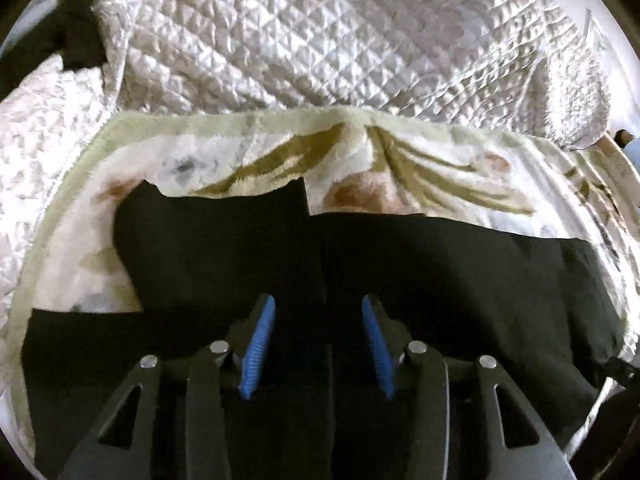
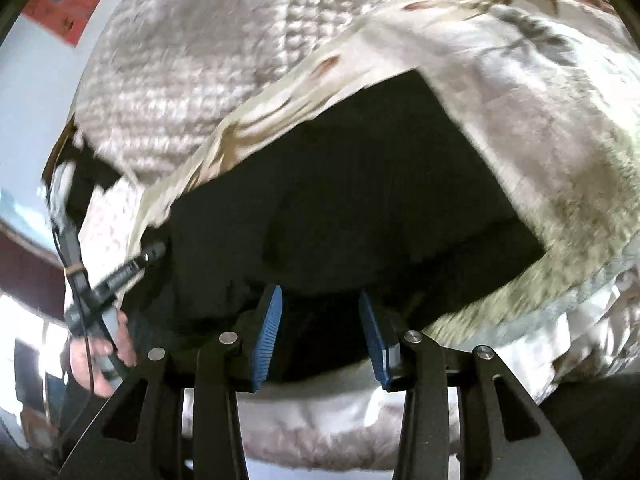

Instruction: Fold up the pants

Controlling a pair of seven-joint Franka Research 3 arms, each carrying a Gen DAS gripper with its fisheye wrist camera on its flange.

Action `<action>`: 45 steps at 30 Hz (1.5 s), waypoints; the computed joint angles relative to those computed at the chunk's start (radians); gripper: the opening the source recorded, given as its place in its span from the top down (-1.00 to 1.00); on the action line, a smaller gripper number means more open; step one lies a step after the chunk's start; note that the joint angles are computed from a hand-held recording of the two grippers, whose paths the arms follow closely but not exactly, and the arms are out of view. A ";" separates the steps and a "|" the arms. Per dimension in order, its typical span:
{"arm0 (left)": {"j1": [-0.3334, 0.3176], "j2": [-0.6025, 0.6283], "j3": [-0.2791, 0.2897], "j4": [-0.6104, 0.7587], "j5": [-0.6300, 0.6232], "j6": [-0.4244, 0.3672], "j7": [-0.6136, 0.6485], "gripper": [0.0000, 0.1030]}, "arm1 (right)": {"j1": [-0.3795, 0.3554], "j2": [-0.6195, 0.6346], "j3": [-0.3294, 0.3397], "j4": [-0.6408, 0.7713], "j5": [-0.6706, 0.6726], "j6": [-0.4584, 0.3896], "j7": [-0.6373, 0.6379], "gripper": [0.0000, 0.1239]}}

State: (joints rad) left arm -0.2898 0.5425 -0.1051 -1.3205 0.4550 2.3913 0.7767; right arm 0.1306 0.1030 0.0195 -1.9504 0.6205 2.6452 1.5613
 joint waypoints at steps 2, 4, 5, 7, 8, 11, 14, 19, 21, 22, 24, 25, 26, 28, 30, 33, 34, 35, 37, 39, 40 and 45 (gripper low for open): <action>-0.003 0.034 0.007 0.043 -0.001 -0.034 -0.003 0.07 | -0.003 0.017 -0.003 0.011 0.014 0.015 0.022 0.34; -0.010 0.041 0.020 0.046 0.016 -0.027 -0.021 0.21 | -0.004 0.029 -0.002 0.017 0.020 0.035 0.036 0.34; -0.017 0.039 0.029 0.042 0.036 -0.022 -0.030 0.65 | -0.005 0.034 -0.002 0.020 0.021 0.041 0.042 0.34; -0.015 0.027 0.031 0.021 0.046 -0.007 -0.047 0.88 | -0.005 0.042 0.000 0.020 0.020 0.062 0.055 0.34; -0.019 0.009 0.040 -0.006 0.061 0.012 -0.079 0.89 | -0.003 0.043 -0.001 0.019 0.006 0.070 0.062 0.36; -0.049 -0.087 0.086 -0.128 0.173 0.070 -0.238 0.90 | 0.006 0.038 -0.010 0.010 -0.061 0.093 0.122 0.67; -0.077 -0.236 0.122 -0.304 0.330 0.094 -0.481 0.90 | -0.008 0.021 0.000 -0.007 -0.013 0.109 0.093 0.78; -0.061 -0.459 0.107 -0.575 0.475 0.057 -0.833 0.90 | 0.003 -0.015 0.002 -0.035 -0.022 0.152 0.098 0.82; -0.033 -0.507 0.087 -0.659 0.455 0.079 -0.883 0.90 | 0.007 -0.023 -0.001 -0.046 -0.036 0.168 0.104 0.82; -0.018 -0.514 0.077 -0.683 0.438 0.089 -0.889 0.89 | 0.008 -0.022 -0.006 -0.046 -0.061 0.163 0.124 0.82; 0.020 -0.522 0.063 -0.734 0.369 0.163 -0.896 0.89 | 0.002 -0.012 -0.005 -0.032 -0.041 0.136 0.114 0.82; 0.037 -0.524 0.055 -0.750 0.357 0.194 -0.897 0.89 | 0.001 -0.007 -0.006 -0.027 -0.041 0.130 0.118 0.82; 0.050 -0.521 0.044 -0.754 0.359 0.199 -0.912 0.86 | 0.001 -0.002 -0.007 -0.021 -0.043 0.124 0.129 0.82; 0.081 -0.519 0.027 -0.766 0.367 0.249 -0.939 0.84 | -0.006 0.005 -0.002 -0.013 -0.006 0.110 0.118 0.82; 0.110 -0.515 0.009 -0.770 0.366 0.279 -0.958 0.71 | -0.007 0.003 -0.003 -0.015 -0.001 0.103 0.125 0.75; 0.144 -0.519 -0.018 -0.780 0.377 0.300 -0.998 0.62 | -0.007 -0.014 0.000 -0.037 0.026 0.092 0.128 0.55; 0.151 -0.519 -0.024 -0.782 0.382 0.304 -1.002 0.61 | -0.006 -0.021 0.001 -0.045 0.039 0.086 0.120 0.54; 0.158 -0.523 -0.027 -0.787 0.387 0.308 -1.010 0.57 | -0.007 -0.024 0.002 -0.049 0.047 0.078 0.108 0.54; 0.170 -0.520 -0.030 -0.787 0.394 0.315 -1.027 0.53 | -0.004 -0.018 -0.001 -0.049 0.041 0.069 0.105 0.54; 0.177 -0.507 -0.032 -0.766 0.395 0.300 -1.033 0.53 | -0.005 -0.008 -0.002 -0.042 0.051 0.083 0.106 0.54; 0.178 -0.498 -0.032 -0.753 0.395 0.291 -1.034 0.53 | -0.004 -0.003 -0.001 -0.037 0.056 0.106 0.105 0.54; 0.174 -0.464 -0.029 -0.704 0.394 0.249 -1.009 0.54 | -0.001 0.012 0.002 -0.022 0.040 0.148 0.106 0.54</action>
